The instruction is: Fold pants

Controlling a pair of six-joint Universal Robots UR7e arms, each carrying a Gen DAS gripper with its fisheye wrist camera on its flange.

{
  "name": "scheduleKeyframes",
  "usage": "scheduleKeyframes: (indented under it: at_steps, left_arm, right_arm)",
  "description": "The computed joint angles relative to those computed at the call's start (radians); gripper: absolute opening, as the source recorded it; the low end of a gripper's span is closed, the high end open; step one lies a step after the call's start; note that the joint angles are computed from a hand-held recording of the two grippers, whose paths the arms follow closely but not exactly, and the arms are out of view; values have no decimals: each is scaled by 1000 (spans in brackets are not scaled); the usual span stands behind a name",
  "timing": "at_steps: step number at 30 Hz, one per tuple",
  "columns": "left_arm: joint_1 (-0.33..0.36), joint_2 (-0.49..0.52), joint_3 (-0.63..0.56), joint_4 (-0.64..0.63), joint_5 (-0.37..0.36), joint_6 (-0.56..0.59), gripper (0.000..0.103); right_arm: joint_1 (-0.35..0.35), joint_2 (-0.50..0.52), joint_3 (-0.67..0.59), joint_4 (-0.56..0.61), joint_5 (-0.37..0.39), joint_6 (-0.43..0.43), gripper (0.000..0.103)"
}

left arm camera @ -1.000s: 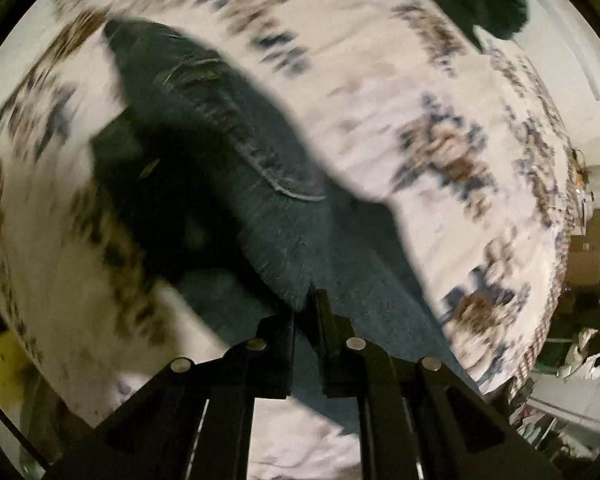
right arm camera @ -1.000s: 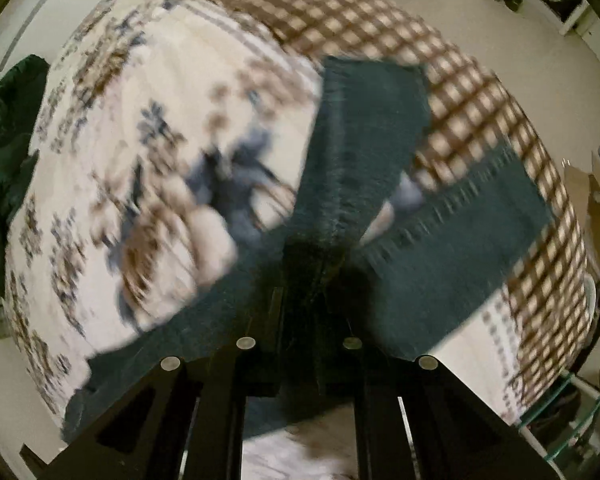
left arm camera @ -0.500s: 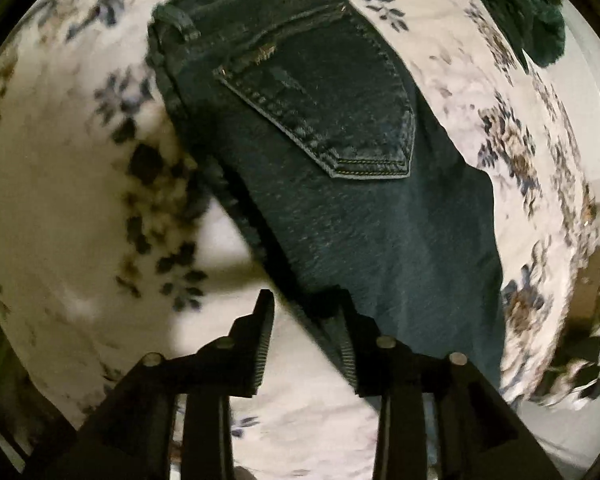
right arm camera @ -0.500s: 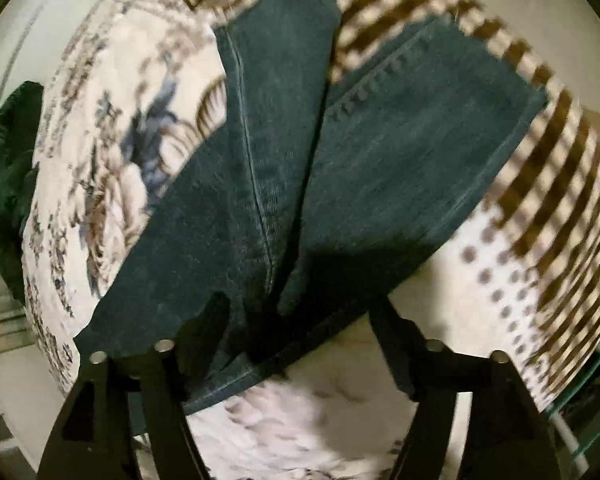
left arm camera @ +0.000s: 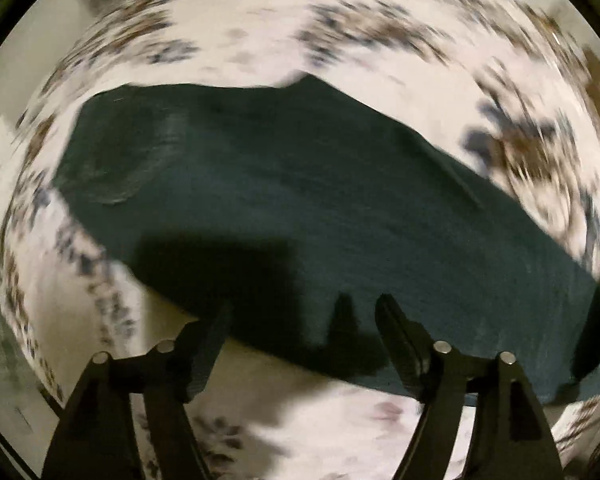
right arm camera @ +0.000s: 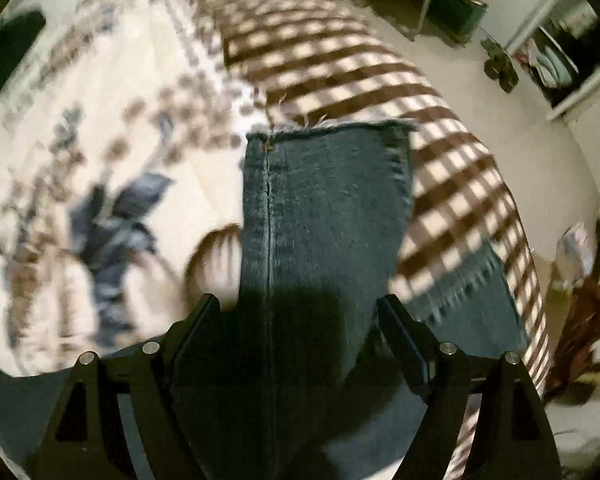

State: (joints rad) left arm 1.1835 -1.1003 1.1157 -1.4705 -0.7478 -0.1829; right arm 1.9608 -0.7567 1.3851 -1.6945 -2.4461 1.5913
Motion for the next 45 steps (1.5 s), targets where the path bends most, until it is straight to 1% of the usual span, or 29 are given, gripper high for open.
scheduleKeyframes:
  at_steps: [1,2,3,4,5,6,9,10,11,12,14,16,18,20,21,23,25,26,27,29,30,33,35,38,39,41,43,44,45]
  left_arm:
    - [-5,0,25,-13,-1,17,74]
    - [-11,4,45,-21,8,32,74]
    - [-17,8,59,-27,10,39,74]
    - [-22,14,67,-30,2,56,74]
    - [-27,14,76,-33,0,63,74]
    - [-32,12,87,-43,-2,73,74]
    - [-43,6,109,-52,-16,105,74]
    - [-47,2,120,-50,-21,107,74]
    - [-47,4,122,-40,-28,108,74]
    - [-47,7,123,-33,-32,106,74]
    - [-47,7,131,-17,-37,102,74]
    - [-44,11,132,-1,-37,102,74]
    - [-44,9,139,-6,-35,106,74]
    - [-43,9,141,-7,-38,110,74]
    - [-42,5,149,-14,-33,115,74]
    - [-42,5,154,-24,-23,123,74]
    - [-40,7,151,-19,-21,117,74]
    - [-40,6,151,-16,-20,116,74]
    - [-40,4,153,-18,-18,119,74]
    - [-41,15,127,-2,-15,122,74]
    - [-41,22,110,8,-17,121,74]
    - [-44,21,93,30,-23,120,74]
    - [-43,23,76,54,-29,113,74]
    - [-39,29,53,68,-41,111,74]
    - [-37,29,52,64,-39,114,74]
    - [-33,29,51,66,-34,117,74]
    - [-28,35,48,83,-34,106,74]
    - [-26,37,45,91,-35,99,74]
    - [-23,42,37,95,-40,97,74]
  right_arm:
    - [-10,-1,6,-17,3,-20,84]
    - [-14,-2,7,-15,7,-24,80]
    - [-9,-15,19,11,-3,11,59]
    - [0,-34,39,25,-14,56,46]
    - [8,-53,67,7,-20,83,28]
    - [24,-96,126,-26,-24,140,22]
    - [71,-222,307,-125,-6,310,22]
    - [82,-274,396,-210,17,347,22]
    - [88,-302,466,-314,24,353,24]
    - [101,-343,547,-419,40,401,37]
    - [122,-375,670,-628,20,434,63]
    - [158,-372,745,-786,-37,455,63]
    - [176,-348,789,-975,-77,399,63]
    - [176,-316,801,-1119,-83,315,63]
    - [159,-296,801,-1201,-60,247,63]
    - [122,-256,781,-1296,-9,166,63]
    - [93,-221,748,-1299,18,154,62]
    - [88,-214,730,-1260,13,162,50]
    - [82,-211,703,-1180,8,169,23]
    - [88,-209,652,-1041,-17,191,10]
    - [103,-208,627,-976,-40,211,9]
    - [151,-217,570,-805,-71,282,7]
    - [177,-230,553,-712,-68,336,7]
    - [211,-267,554,-563,-46,458,7]
    - [205,-283,579,-566,-30,470,7]
    - [193,-310,656,-676,-5,471,8]
    - [180,-330,731,-822,35,445,21]
    - [182,-328,740,-850,33,441,38]
    - [200,-311,745,-919,3,405,48]
